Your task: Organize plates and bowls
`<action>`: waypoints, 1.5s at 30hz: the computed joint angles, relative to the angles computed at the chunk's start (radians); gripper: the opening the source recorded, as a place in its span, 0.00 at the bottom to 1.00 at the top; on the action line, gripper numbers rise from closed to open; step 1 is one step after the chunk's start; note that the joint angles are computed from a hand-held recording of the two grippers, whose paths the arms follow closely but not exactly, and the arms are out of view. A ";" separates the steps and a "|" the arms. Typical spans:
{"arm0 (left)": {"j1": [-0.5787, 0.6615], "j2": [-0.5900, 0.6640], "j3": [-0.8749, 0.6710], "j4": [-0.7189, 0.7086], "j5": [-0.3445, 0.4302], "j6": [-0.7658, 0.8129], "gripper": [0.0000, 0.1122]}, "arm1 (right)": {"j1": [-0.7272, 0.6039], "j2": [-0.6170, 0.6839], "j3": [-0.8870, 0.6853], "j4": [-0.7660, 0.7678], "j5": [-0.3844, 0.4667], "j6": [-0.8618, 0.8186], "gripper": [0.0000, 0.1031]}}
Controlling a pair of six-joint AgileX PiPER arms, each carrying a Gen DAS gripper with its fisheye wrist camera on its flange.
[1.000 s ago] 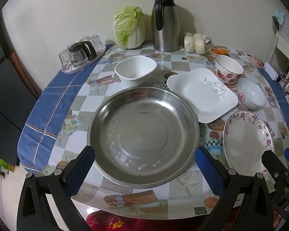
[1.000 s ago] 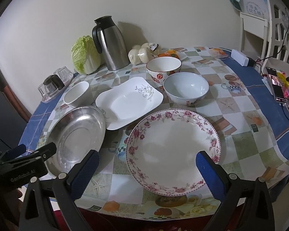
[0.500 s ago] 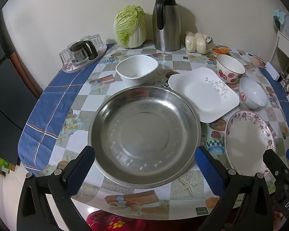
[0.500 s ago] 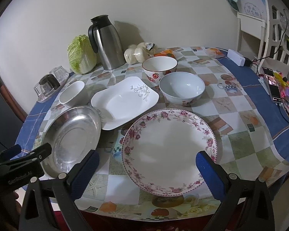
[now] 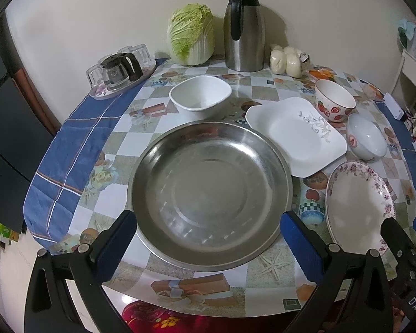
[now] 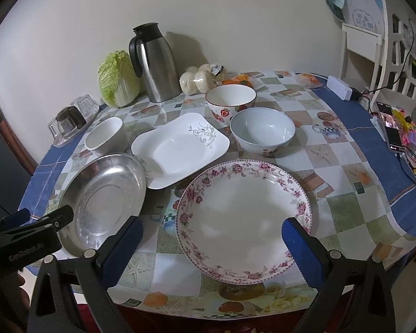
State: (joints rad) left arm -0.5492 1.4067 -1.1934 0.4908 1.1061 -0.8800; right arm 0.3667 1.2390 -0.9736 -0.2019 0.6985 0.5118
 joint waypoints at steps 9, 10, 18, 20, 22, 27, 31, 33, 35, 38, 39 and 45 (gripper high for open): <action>0.000 0.000 0.004 0.030 0.010 -0.022 0.92 | 0.014 0.022 -0.013 -0.004 0.002 -0.005 0.98; 0.004 0.001 0.004 0.030 0.011 -0.024 0.92 | 0.019 0.028 -0.016 -0.006 0.003 -0.004 0.97; 0.083 0.018 0.019 -0.036 -0.064 -0.016 0.92 | 0.075 0.097 -0.057 -0.040 0.006 0.001 0.94; 0.105 0.029 0.022 -0.046 -0.089 -0.015 0.92 | 0.086 0.129 -0.077 -0.038 0.009 -0.011 0.91; 0.138 0.044 0.026 -0.060 -0.112 -0.014 0.92 | 0.088 0.161 -0.098 -0.014 0.007 -0.041 0.88; 0.259 0.064 0.047 -0.116 -0.164 0.023 0.92 | 0.078 0.244 -0.155 0.098 -0.001 -0.144 0.77; 0.345 0.080 0.061 -0.130 -0.197 0.053 0.89 | 0.072 0.314 -0.206 0.207 -0.011 -0.223 0.71; 0.394 0.084 0.074 -0.156 -0.226 0.081 0.87 | 0.063 0.352 -0.233 0.289 -0.018 -0.273 0.66; 0.434 0.095 0.081 -0.188 -0.245 0.112 0.86 | 0.069 0.396 -0.265 0.313 -0.003 -0.279 0.60; 0.487 0.121 0.084 -0.241 -0.264 0.169 0.79 | 0.086 0.461 -0.316 0.284 0.036 -0.250 0.49; 0.500 0.128 0.085 -0.252 -0.266 0.183 0.73 | 0.087 0.484 -0.329 0.288 0.046 -0.244 0.46; 0.573 0.177 0.090 -0.313 -0.281 0.247 0.50 | 0.071 0.547 -0.359 0.369 0.061 -0.281 0.24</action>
State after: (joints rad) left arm 0.0234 1.5837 -1.1036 0.1775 0.8248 -0.6333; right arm 0.4377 1.7855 -1.3328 0.1674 0.7600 0.2307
